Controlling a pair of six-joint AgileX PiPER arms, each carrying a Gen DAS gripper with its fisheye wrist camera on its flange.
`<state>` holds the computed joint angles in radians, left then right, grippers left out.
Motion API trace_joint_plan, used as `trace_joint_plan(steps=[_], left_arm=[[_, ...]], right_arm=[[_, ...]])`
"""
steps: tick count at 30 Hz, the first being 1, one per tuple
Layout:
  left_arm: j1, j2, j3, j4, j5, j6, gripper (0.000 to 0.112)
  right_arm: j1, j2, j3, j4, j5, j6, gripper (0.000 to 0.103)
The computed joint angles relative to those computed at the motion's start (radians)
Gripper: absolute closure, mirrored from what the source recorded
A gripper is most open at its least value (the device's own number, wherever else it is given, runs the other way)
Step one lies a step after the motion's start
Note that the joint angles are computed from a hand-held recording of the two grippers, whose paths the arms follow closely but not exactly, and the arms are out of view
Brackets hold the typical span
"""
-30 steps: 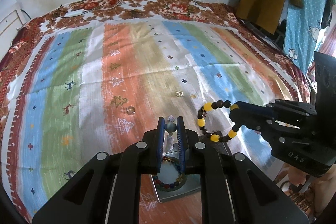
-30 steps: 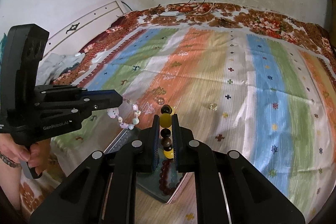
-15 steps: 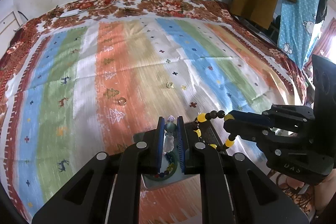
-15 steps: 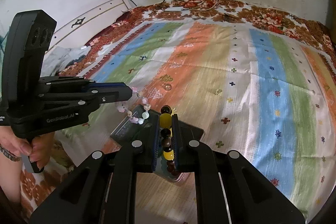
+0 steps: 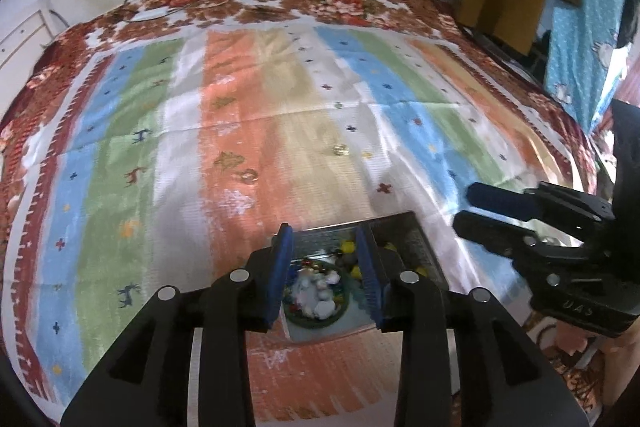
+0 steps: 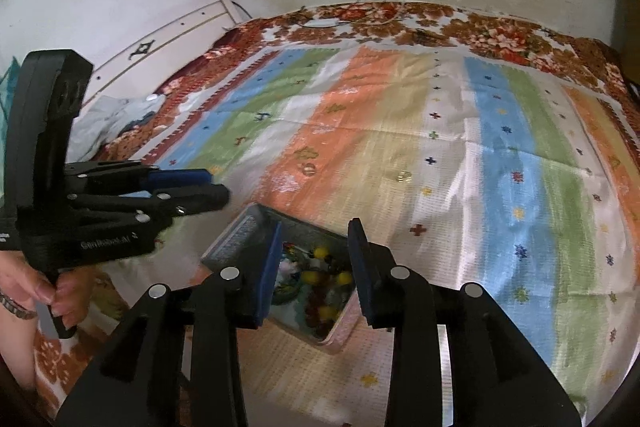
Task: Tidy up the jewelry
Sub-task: 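Open the left tool over the tin while the right tool releases the yellow-black bracelet inside, then move the left tool to the bronze ring while the right tool approaches the gold ring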
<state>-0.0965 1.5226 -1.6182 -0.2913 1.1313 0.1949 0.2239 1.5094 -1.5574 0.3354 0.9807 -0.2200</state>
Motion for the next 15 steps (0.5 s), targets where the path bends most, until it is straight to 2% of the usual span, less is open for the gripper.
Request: trace_joint_plan(steps=[4,12,15], left_arm=[[0.005,0.012,-0.008,0.019,0.001,-0.018,0.071],[0.014,0.024,-0.014,0.045,-0.011,-0.038,0.058],[0.018,0.033,-0.018,0.053,-0.017,-0.046,0.053]], right_arm=[[-0.018,0.023,-0.007,-0.001,0.007,0.016,0.059],[-0.044,0.047,-0.021,0.009,0.012,0.02,0.053],[-0.05,0.055,-0.024,0.004,0.01,0.024,0.045]])
